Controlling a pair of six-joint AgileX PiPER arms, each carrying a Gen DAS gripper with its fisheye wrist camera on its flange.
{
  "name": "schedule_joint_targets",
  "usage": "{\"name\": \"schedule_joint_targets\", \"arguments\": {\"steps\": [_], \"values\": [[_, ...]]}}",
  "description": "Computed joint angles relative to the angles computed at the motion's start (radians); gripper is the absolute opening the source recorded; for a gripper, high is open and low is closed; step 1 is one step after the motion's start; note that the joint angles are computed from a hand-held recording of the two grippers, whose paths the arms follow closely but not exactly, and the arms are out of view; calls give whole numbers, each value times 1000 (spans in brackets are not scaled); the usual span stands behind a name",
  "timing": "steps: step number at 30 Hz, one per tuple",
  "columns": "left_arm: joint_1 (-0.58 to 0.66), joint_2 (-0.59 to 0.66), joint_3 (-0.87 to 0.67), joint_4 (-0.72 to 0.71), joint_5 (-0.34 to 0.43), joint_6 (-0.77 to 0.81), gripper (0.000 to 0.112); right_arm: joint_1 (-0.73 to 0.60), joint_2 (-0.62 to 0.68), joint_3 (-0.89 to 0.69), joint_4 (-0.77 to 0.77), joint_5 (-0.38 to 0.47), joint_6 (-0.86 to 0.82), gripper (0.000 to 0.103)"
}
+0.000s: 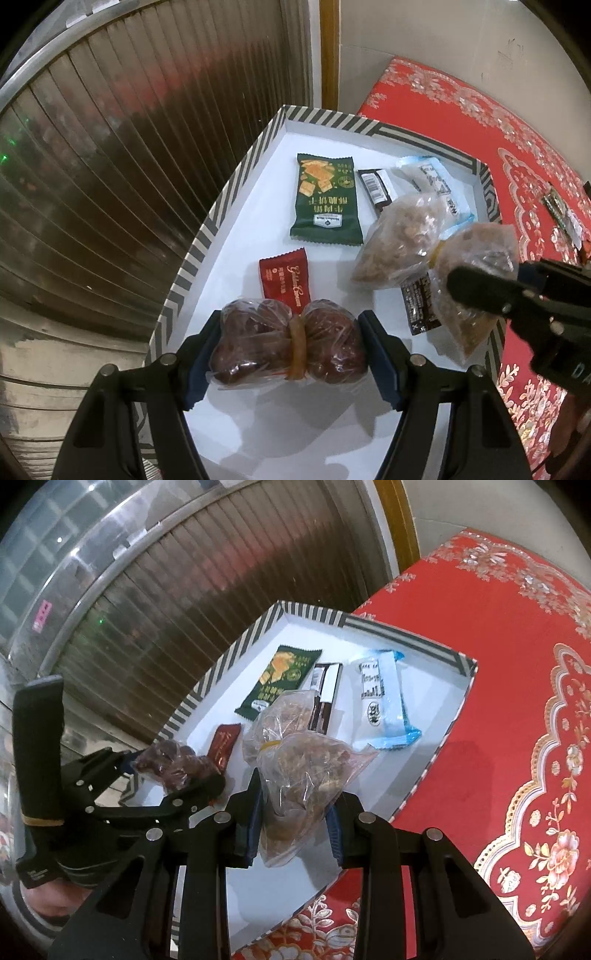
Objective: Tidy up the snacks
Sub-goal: 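Open both tools to drop the dates and nut bag into the box, then return both tools from the box to the snack pile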
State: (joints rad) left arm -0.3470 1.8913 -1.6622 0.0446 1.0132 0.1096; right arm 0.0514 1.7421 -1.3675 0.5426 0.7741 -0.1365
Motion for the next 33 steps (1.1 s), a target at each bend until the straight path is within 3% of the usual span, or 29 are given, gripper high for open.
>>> {"name": "schedule_joint_targets", "arguments": {"steps": [6, 7, 8, 11, 16, 22, 29, 33], "values": [[-6, 15, -10, 14, 4, -4, 74, 24, 35, -15, -57, 26, 40, 32], [-8, 18, -13, 18, 4, -6, 74, 27, 34, -13, -61, 20, 39, 36], [-9, 21, -17, 23, 6, -11, 75, 30, 32, -15, -77, 21, 50, 46], [-8, 31, -35, 26, 19, -20, 75, 48, 13, -26, -161, 16, 103, 56], [-12, 35, -61, 51, 39, -38, 80, 37, -50, -9, -227, -2, 143, 56], [-45, -15, -51, 101, -2, -87, 96, -30, -190, 94, -223, -23, 140, 56], [-122, -47, -84, 106, -4, -169, 97, -255, -448, 292, -177, 19, 41, 56], [-207, -57, -142, 50, 31, -178, 98, -513, -596, 371, -111, 133, -117, 56]]}}
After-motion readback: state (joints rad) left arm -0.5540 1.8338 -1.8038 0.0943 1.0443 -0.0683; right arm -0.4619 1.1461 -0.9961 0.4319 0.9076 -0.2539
